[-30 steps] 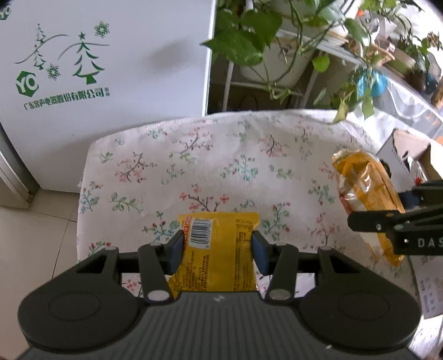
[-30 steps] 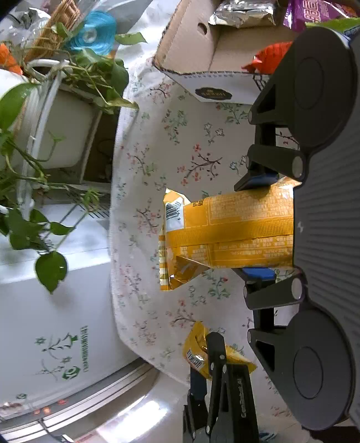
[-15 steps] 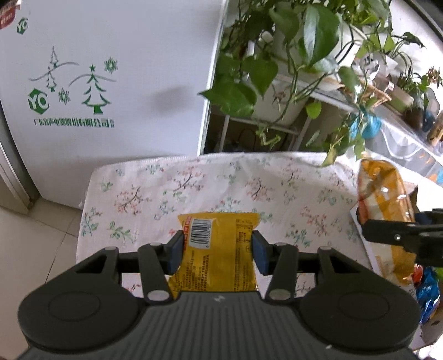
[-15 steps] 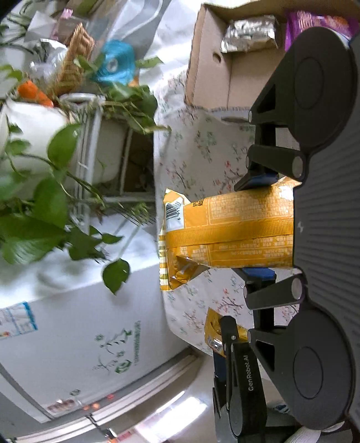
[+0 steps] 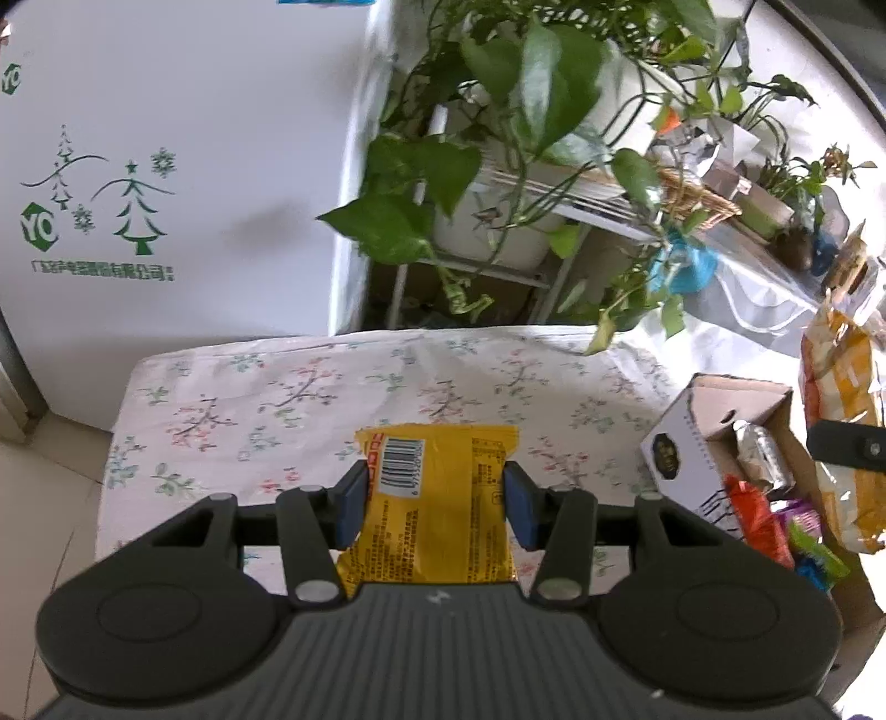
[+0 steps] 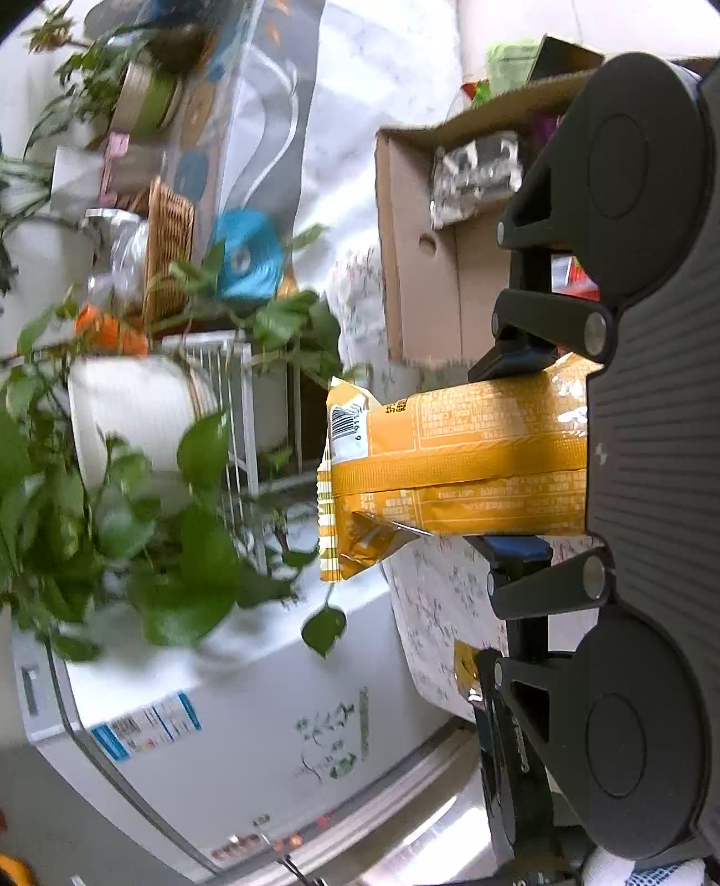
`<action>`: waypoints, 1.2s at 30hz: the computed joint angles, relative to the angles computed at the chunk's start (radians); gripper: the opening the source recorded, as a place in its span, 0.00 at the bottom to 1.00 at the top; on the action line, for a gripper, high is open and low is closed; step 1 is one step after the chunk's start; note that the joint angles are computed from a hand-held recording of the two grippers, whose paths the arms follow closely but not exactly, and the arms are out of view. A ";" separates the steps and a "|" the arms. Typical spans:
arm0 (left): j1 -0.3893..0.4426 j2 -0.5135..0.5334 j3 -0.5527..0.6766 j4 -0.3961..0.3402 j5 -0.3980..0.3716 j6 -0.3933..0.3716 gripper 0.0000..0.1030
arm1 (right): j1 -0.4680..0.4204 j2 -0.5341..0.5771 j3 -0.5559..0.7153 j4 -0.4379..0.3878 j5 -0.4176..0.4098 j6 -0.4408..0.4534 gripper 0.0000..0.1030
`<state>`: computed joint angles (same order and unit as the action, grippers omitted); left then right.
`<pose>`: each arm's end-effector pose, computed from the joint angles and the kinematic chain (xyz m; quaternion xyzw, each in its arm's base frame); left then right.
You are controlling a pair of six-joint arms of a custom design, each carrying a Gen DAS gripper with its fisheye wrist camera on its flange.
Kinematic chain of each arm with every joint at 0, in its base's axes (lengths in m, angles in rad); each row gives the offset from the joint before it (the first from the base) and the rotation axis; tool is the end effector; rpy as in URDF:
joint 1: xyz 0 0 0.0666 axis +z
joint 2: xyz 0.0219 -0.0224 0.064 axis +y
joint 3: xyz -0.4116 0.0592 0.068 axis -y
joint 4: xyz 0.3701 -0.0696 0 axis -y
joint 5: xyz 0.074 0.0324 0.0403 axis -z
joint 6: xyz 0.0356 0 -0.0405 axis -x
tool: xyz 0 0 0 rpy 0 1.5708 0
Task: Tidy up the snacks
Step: 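Carry the yellow bag and orange bag over the cardboard box with both grippers, then open both grippers to drop the yellow and orange bags into the box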
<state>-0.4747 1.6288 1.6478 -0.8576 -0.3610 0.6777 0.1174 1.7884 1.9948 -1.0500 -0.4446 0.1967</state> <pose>0.4994 -0.2430 0.4647 -0.1570 0.9073 -0.0513 0.3866 0.6039 0.0862 0.5142 -0.2200 0.8881 0.1921 0.3548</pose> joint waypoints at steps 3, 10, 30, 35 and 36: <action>-0.013 0.018 0.023 0.006 0.001 -0.010 0.48 | -0.016 0.010 0.012 0.004 0.014 -0.026 0.58; -0.050 0.049 0.070 0.031 0.014 -0.046 0.48 | -0.066 0.034 0.061 0.016 0.002 -0.127 0.58; -0.178 0.169 0.210 0.171 0.106 0.008 0.48 | -0.155 0.097 0.168 0.007 0.004 -0.341 0.58; -0.188 0.244 0.314 0.129 0.112 0.031 0.48 | -0.156 0.103 0.180 0.001 0.014 -0.342 0.58; -0.190 0.259 0.337 0.119 0.111 0.032 0.48 | -0.156 0.106 0.185 -0.003 0.013 -0.346 0.58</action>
<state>-0.6645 1.8882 1.9849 -0.7381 -0.2498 0.7094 -0.0383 1.8946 2.1793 -1.0525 -0.4314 -0.1489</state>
